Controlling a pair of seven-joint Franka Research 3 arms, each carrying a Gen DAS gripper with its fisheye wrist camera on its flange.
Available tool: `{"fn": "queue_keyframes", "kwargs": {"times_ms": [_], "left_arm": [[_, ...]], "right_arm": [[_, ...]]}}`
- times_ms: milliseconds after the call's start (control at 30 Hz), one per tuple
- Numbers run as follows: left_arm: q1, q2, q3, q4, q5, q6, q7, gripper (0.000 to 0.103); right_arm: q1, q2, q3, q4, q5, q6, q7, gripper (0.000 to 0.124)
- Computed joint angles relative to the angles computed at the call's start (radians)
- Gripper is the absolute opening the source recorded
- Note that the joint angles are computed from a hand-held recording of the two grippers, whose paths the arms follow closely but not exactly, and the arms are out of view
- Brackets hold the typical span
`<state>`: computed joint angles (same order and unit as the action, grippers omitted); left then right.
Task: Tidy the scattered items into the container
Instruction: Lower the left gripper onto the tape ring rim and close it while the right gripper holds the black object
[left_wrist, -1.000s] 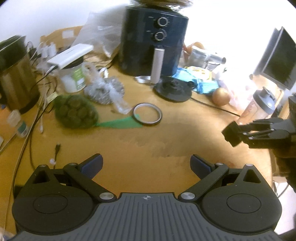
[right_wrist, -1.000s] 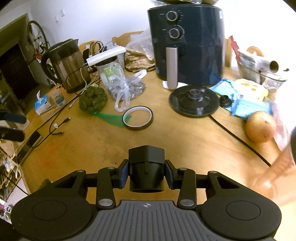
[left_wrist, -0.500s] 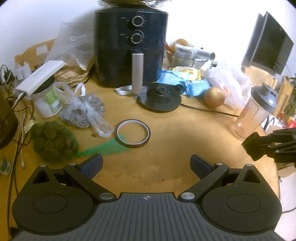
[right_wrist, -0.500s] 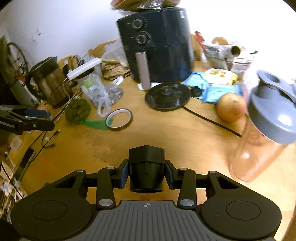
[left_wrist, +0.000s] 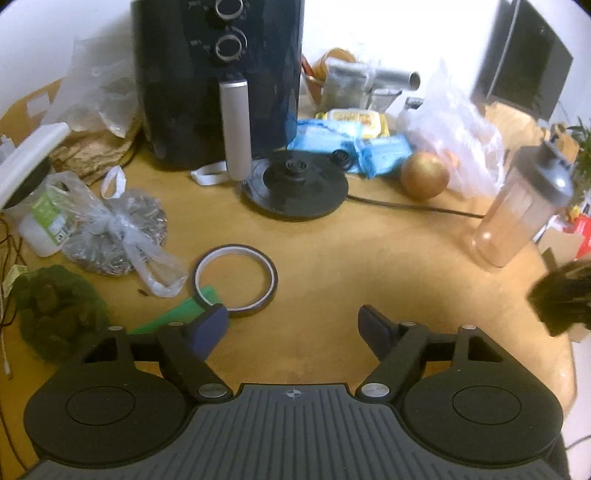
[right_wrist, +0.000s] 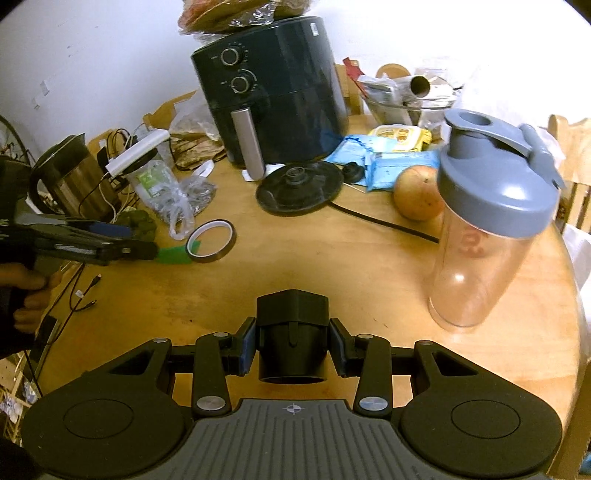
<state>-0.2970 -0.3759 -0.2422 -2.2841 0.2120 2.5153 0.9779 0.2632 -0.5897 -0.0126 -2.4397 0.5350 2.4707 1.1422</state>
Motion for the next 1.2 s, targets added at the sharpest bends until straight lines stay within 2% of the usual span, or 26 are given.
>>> {"fn": "queue_keyframes", "kwargs": {"times_ms": [67, 167, 367, 400, 433, 600, 700, 800, 1033, 1100, 1200], "left_arm": [[0.009, 0.032, -0.005, 0.012, 0.016, 0.010, -0.005, 0.077], [0.017, 0.079, -0.009, 0.034, 0.038, 0.016, -0.005, 0.066], [0.029, 0.160, -0.008, 0.077, 0.070, 0.026, 0.003, 0.061], [0.032, 0.174, -0.009, 0.085, 0.079, 0.025, 0.001, 0.058], [0.033, 0.188, -0.007, 0.094, 0.081, 0.023, 0.003, 0.048], [0.041, 0.245, -0.004, 0.129, 0.099, 0.009, 0.001, 0.044], [0.042, 0.270, 0.000, 0.144, 0.102, 0.004, 0.008, 0.035], [0.039, 0.287, 0.006, 0.153, 0.068, 0.000, 0.041, 0.025], [0.043, 0.290, 0.004, 0.150, 0.094, 0.007, 0.037, 0.014], [0.044, 0.294, 0.003, 0.156, 0.105, -0.003, 0.037, 0.008], [0.042, 0.292, 0.006, 0.156, 0.086, -0.004, 0.051, 0.007]], "right_arm": [[-0.010, -0.011, 0.005, -0.009, -0.008, -0.001, 0.016, 0.043], [-0.026, -0.029, 0.009, -0.022, -0.025, -0.005, 0.042, 0.043], [-0.049, -0.066, 0.013, -0.050, -0.058, -0.020, 0.089, 0.043], [-0.053, -0.073, 0.013, -0.054, -0.063, -0.023, 0.097, 0.043], [-0.056, -0.078, 0.014, -0.058, -0.068, -0.024, 0.104, 0.043], [-0.067, -0.103, 0.015, -0.079, -0.088, -0.033, 0.133, 0.043], [-0.070, -0.114, 0.015, -0.086, -0.096, -0.035, 0.145, 0.043], [-0.072, -0.123, 0.012, -0.092, -0.101, -0.037, 0.151, 0.043], [-0.071, -0.126, 0.009, -0.094, -0.105, -0.038, 0.157, 0.043], [-0.069, -0.125, 0.007, -0.095, -0.104, -0.037, 0.155, 0.043], [-0.065, -0.122, 0.004, -0.093, -0.100, -0.035, 0.148, 0.043]]}}
